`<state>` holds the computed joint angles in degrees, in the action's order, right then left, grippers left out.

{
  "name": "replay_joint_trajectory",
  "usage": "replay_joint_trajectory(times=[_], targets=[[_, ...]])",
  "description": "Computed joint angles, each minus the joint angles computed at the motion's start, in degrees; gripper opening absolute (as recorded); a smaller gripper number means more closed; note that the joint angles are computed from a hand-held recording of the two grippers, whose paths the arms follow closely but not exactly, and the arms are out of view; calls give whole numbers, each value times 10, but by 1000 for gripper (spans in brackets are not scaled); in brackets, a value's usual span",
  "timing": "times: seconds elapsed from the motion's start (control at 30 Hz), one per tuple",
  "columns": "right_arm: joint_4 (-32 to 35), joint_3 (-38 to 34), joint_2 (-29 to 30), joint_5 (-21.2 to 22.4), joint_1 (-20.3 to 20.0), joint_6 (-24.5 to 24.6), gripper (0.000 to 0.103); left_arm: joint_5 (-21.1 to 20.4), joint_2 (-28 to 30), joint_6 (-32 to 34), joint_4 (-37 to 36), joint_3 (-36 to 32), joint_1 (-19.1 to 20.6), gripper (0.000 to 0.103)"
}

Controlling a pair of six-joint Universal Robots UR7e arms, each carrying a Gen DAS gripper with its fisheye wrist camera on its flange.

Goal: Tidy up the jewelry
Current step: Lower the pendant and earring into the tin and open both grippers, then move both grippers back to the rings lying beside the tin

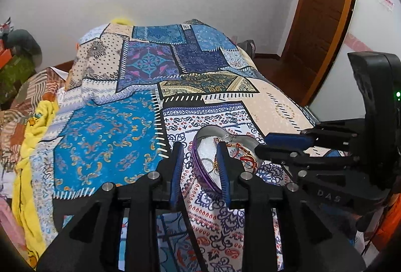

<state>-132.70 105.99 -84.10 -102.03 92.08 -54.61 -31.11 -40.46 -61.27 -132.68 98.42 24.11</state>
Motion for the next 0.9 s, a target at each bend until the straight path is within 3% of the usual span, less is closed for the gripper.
replay_joint_trajectory(times=[0.17, 0.37, 0.9], targets=[[-8, 7, -18, -1, 0, -8, 19, 5, -5, -33, 41, -1, -16, 38], [-8, 15, -39, -2, -8, -15, 29, -14, -2, -67, 81, -3, -26, 40], [-22, 45, -61, -33, -41, -39, 33, -117, 46, -50, 39, -9, -6, 40]])
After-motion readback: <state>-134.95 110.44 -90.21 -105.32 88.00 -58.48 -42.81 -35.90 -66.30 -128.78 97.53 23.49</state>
